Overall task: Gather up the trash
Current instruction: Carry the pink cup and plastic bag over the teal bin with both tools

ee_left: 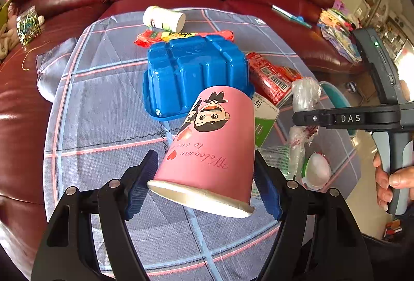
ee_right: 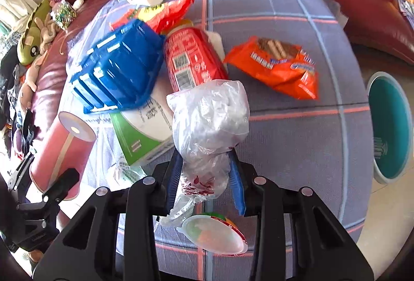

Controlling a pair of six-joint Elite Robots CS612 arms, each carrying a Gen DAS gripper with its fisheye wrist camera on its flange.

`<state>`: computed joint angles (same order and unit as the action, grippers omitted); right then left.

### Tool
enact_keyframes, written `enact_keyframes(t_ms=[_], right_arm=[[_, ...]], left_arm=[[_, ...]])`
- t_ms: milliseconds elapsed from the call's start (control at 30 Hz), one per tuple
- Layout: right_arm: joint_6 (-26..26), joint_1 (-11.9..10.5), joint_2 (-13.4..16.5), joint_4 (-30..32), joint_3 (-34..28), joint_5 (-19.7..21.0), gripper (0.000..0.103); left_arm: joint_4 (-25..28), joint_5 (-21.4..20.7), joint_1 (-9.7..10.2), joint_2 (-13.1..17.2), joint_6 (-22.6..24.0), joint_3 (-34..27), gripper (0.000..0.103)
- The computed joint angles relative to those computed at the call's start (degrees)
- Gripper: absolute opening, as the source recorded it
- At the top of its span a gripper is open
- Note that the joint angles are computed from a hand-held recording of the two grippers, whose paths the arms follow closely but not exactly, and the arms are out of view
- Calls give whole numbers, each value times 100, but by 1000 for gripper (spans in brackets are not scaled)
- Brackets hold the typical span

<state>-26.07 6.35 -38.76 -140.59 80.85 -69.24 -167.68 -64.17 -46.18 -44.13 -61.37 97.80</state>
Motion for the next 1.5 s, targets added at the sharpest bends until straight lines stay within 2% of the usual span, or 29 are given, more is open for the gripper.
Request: enact_keyframes(t_ms=[300, 500, 700, 833, 1100, 1267, 1500], right_arm=[[263, -219, -154, -536, 34, 303, 33], [586, -484, -168, -739, -78, 604, 33], [918, -820, -109, -909, -220, 767, 33], [1153, -1066, -22, -1017, -372, 768, 33], [1523, -1514, 202, -1088, -699, 639, 33], [1634, -1667, 466, -831, -1086, 548, 34], [1609, -1716, 888, -214, -1725, 489, 34]], left_arm=[[83, 170, -19, 6, 194, -302, 73], [290, 239, -26, 99, 535, -730, 73], [521, 154, -20, 337, 1031, -1392, 73], [754, 5, -14, 605, 1470, -2017, 74], [1466, -439, 8, 1379, 2228, -3613, 74], [1954, -685, 30, 1934, 2587, -4685, 74], [2835, -1050, 82, 2789, 2849, -6296, 74]])
